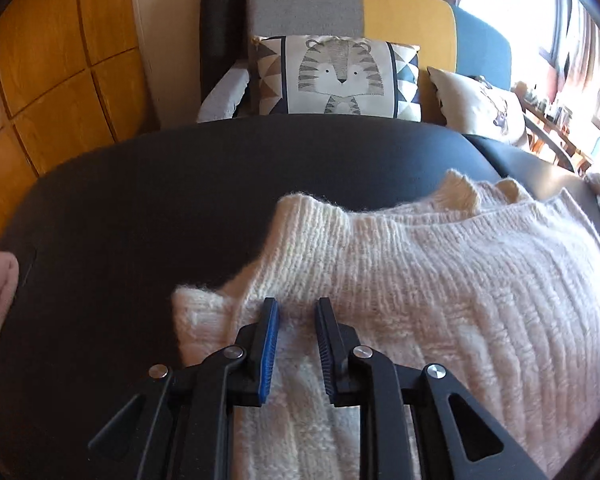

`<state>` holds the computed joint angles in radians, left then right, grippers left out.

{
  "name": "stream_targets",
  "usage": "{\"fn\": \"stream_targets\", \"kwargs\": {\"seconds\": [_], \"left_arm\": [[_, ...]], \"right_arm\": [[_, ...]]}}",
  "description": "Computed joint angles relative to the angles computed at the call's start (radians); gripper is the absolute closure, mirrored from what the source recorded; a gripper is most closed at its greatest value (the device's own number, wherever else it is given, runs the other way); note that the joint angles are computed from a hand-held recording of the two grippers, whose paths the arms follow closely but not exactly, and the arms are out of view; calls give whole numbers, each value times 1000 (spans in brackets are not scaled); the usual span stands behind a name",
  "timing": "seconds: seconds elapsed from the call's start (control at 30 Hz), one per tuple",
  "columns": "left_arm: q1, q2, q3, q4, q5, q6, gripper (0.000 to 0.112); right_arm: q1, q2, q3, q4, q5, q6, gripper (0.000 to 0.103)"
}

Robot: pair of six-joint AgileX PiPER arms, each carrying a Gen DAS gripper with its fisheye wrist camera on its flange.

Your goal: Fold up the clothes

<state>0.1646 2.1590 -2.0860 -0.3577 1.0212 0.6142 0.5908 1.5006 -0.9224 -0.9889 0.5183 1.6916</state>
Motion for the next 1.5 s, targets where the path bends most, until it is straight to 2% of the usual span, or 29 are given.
{"fn": "stream_targets", "kwargs": {"seconds": [0.1, 0.17, 0.23, 0.3, 0.37, 0.4, 0.43, 0.47, 0.5, 0.57, 0.63, 0.67, 0.73, 0.77, 0.8, 0.87, 0.97, 1.17, 1.27, 1.37, 1.43, 1.5], "left_arm": [[13, -19, 28, -19, -1, -7, 92], [7, -61, 87, -59, -33, -37, 92], [15, -158, 240, -186, -96, 33, 92], [12, -246, 392, -288, -126, 153, 92], [-34, -282, 478, -272, -150, 204, 92], [-63, -288, 509, -236, -180, 204, 91], [-82, -309, 569, -233, -250, 234, 91], [-89, -337, 632, -269, -324, 288, 90], [-86, -351, 672, -308, -358, 335, 90], [-64, -348, 676, -355, -336, 370, 89], [-36, -314, 632, -383, -275, 369, 87], [-21, -296, 612, -402, -247, 373, 87], [1, -281, 593, -424, -208, 378, 86], [3, -292, 607, -428, -207, 382, 86], [-2, -295, 614, -427, -219, 384, 86], [-15, -299, 625, -422, -244, 385, 86], [-20, -305, 637, -425, -259, 392, 86], [2, -278, 611, -463, -212, 403, 86], [5, -274, 609, -471, -208, 408, 86], [1, -277, 616, -473, -220, 413, 86], [-1, -279, 619, -472, -223, 414, 86], [1, -281, 623, -479, -223, 419, 86]], "right_arm": [[0, -1, 2, -3, -1, 3, 58], [-1, -1, 4, -5, -2, 5, 58], [-1, -1, 5, -7, -2, 6, 58], [-2, -2, 5, -8, -5, 8, 58], [-6, -7, 10, -11, -17, 14, 58], [-11, -12, 15, -11, -33, 15, 55], [-17, -18, 21, -7, -55, 10, 52], [-26, -26, 24, 9, -78, -12, 46], [-32, -34, 23, 39, -94, -50, 41], [-5, -49, -3, 38, -40, -64, 42], [30, -49, -54, 36, 38, -91, 51], [34, -28, -104, 76, 63, -162, 60], [33, 20, -207, 166, 98, -314, 66], [15, 54, -255, 239, 87, -408, 78], [-2, 92, -301, 306, 79, -491, 86], [-34, 170, -396, 434, 84, -651, 86], [-76, 278, -514, 540, 141, -799, 86], [-204, 302, -525, 601, 149, -797, 89], [-260, 271, -448, 654, 55, -809, 94], [-272, 241, -388, 641, -19, -755, 95], [-260, 217, -372, 607, -22, -700, 94], [-217, 149, -311, 471, -33, -537, 90]]}}
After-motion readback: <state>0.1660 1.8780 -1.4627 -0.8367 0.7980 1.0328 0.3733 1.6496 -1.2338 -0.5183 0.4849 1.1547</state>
